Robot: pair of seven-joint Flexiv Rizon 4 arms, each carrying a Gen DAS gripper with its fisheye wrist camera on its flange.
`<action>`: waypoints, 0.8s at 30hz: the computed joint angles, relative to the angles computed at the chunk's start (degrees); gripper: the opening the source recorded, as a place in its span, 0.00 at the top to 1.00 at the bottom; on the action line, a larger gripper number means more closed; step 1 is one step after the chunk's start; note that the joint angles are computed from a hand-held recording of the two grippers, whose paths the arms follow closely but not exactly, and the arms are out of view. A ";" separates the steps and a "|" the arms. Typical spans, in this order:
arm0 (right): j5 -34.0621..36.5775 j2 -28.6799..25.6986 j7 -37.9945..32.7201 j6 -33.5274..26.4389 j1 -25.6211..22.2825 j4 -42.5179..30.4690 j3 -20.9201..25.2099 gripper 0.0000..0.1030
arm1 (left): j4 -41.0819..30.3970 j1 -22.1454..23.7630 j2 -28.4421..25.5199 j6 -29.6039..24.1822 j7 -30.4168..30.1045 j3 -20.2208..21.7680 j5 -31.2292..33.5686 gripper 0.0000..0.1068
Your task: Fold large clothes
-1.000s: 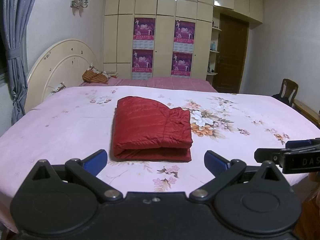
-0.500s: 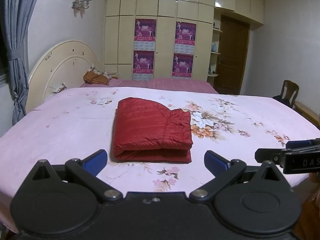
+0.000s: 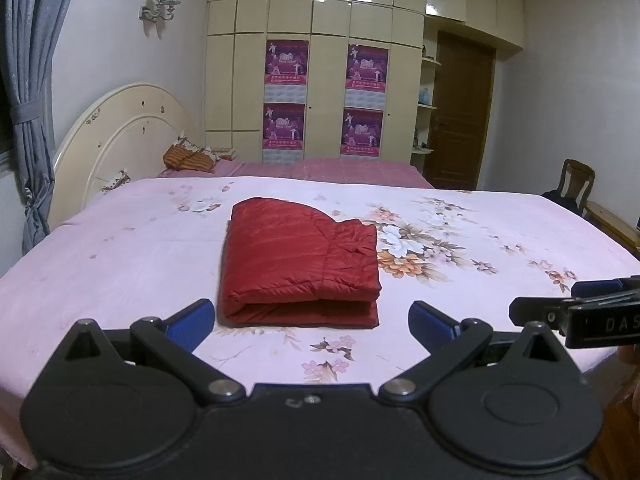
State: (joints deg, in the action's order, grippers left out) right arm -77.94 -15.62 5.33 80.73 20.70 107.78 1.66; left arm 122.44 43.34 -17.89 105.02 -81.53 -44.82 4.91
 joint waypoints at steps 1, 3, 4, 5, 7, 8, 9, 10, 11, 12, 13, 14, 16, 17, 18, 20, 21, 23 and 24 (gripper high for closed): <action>-0.03 -0.03 0.03 -0.03 0.02 -0.04 0.00 0.01 | 0.03 0.02 0.03 0.02 -0.02 0.01 0.00 0.04; 0.33 0.01 -0.37 -0.27 0.07 -0.01 0.09 0.01 | -0.01 0.03 -0.08 0.08 -0.02 0.02 0.12 0.04; -0.11 -0.01 0.18 -0.15 0.12 -0.07 -0.04 0.01 | 0.01 0.06 -0.07 0.07 -0.06 0.00 0.13 0.04; -0.25 -0.04 0.27 -0.02 0.06 -0.08 -0.08 0.01 | 0.04 0.04 -0.03 0.04 -0.06 0.03 0.14 0.04; -0.50 -0.03 0.52 0.15 -0.11 -0.01 -0.14 0.01 | 0.01 0.12 -0.05 -0.03 -0.06 -0.10 0.14 0.04; -0.64 -0.05 0.63 0.24 -0.19 0.00 -0.17 0.01 | 0.08 0.15 -0.03 0.04 -0.03 -0.11 0.16 0.04; -0.61 -0.05 0.56 0.29 -0.26 0.03 -0.13 0.01 | 0.07 0.15 -0.03 0.04 -0.03 -0.11 0.16 0.04; -0.69 -0.05 0.61 0.36 -0.32 0.03 -0.13 0.01 | 0.06 0.16 -0.05 0.04 -0.05 -0.14 0.15 0.04; -0.66 -0.06 0.55 0.38 -0.35 0.03 -0.10 0.01 | 0.08 0.12 -0.04 0.05 -0.06 -0.10 0.15 0.04; -0.56 -0.06 0.43 0.33 -0.36 0.04 -0.05 0.01 | 0.05 0.07 0.00 0.02 -0.05 -0.07 0.15 0.04; -0.68 -0.07 0.54 0.37 -0.35 0.00 -0.08 0.01 | 0.08 0.05 -0.03 0.11 -0.05 -0.05 0.17 0.04; -0.75 -0.10 0.59 0.43 -0.37 -0.02 -0.10 0.01 | 0.05 0.25 -0.07 0.05 -0.02 -0.26 0.25 0.04; -0.67 -0.13 0.52 0.38 -0.40 -0.03 -0.09 0.01 | 0.07 0.34 -0.08 0.14 -0.03 -0.35 0.28 0.04; -0.53 -0.15 0.34 0.43 -0.45 -0.02 -0.07 0.01 | 0.11 0.61 -0.16 0.30 -0.09 -0.60 0.37 0.04; -0.47 -0.20 0.14 0.62 -0.53 -0.06 -0.11 0.01 | 0.08 0.94 -0.30 0.39 -0.10 -0.90 0.57 0.04; -0.39 -0.22 0.07 0.65 -0.50 -0.08 -0.15 0.01 | -0.14 0.93 -0.43 0.37 -0.07 -0.82 0.83 0.04; -0.37 -0.21 0.06 0.60 -0.45 -0.07 -0.15 0.01 | -0.31 0.88 -0.57 0.37 -0.03 -0.74 0.90 0.04; -0.25 -0.26 -0.26 0.78 -0.51 -0.12 -0.22 0.01 | -0.54 0.60 -0.76 0.40 0.02 -0.46 0.96 0.04; -0.29 -0.29 -0.32 0.90 -0.52 -0.15 -0.27 0.01 | -0.62 0.51 -0.78 0.36 0.03 -0.38 0.98 0.04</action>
State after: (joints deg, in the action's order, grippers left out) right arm -78.22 -15.91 5.01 81.63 20.17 107.63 1.39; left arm 121.82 43.85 -18.67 105.38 -81.50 -45.21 5.89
